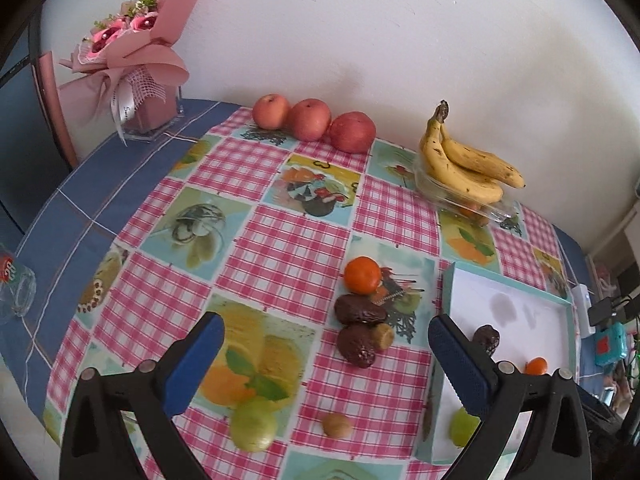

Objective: Organize fruits
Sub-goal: 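Move both open tools back toward the loose fruits on the tablecloth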

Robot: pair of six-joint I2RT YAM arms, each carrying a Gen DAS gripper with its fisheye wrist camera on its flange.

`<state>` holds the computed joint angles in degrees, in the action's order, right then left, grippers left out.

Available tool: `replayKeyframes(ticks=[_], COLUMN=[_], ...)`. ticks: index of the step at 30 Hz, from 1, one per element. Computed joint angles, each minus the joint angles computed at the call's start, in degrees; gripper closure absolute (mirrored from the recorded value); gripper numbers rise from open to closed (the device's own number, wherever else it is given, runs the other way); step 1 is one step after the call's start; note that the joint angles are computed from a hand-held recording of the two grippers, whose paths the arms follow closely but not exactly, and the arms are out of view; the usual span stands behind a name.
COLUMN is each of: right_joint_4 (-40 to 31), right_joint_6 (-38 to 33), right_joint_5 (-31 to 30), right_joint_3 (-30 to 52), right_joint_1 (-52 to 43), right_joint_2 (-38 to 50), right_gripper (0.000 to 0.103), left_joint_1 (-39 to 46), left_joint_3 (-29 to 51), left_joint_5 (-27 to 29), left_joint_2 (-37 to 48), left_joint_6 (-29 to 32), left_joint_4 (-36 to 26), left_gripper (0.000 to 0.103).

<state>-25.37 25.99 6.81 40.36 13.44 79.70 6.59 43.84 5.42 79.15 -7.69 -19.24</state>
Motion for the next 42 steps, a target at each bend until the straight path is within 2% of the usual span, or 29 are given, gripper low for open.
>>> replayKeyframes(ticks=[2, 6, 10, 13, 14, 21, 30, 34, 37, 42], right_joint_4=[-0.9, 0.1, 6.1, 7.5, 7.7, 10.6, 12.3, 12.7, 15.1, 14.7], right_joint_6=[0.7, 1.3, 3.4, 3.5, 3.4, 5.1, 5.2, 6.0, 6.8, 6.5], right_joint_5=[1.9, 1.6, -0.4, 2.1, 1.9, -0.6, 1.0, 0.1, -3.4, -1.6], right_joint_3=[1.7, 3.6, 2.6, 4.1, 4.4, 5.7, 6.0, 6.4, 5.3, 5.7], right_joint_1=[3.2, 7.9, 11.4, 14.9, 15.7, 18.4, 21.7, 23.8, 24.5, 28.1], right_joint_2=[1.7, 4.5, 4.2, 6.3, 6.8, 10.3, 10.7, 10.6, 9.3, 8.2], right_gripper=[0.020, 0.020, 0.020, 0.007, 0.006, 0.006, 0.006, 0.006, 0.006, 0.006], left_joint_1=[0.9, 2.4, 5.1, 8.0, 8.8, 15.1, 20.0, 20.9, 20.9, 19.9], left_joint_3=[0.2, 0.4, 0.5, 0.6, 0.6, 0.3, 0.9, -0.4, -1.9, -4.7], left_joint_5=[0.1, -0.8, 0.3, 0.9, 1.0, 3.4, 4.6, 5.1, 4.7, 2.6], left_joint_2=[0.1, 0.1, 0.0, 0.1, 0.2, 1.1, 1.6, -0.5, -2.2, -4.8], left_joint_6=[1.1, 3.8, 5.8, 6.5, 6.7, 7.7, 7.8, 7.5, 8.5, 11.7], left_joint_4=[-0.2, -0.4, -0.1, 0.6, 0.9, 4.0, 3.0, 2.7, 2.2, 0.7], left_gripper=[0.000, 0.000, 0.000, 0.000, 0.000, 0.000, 0.000, 0.000, 0.000, 0.000])
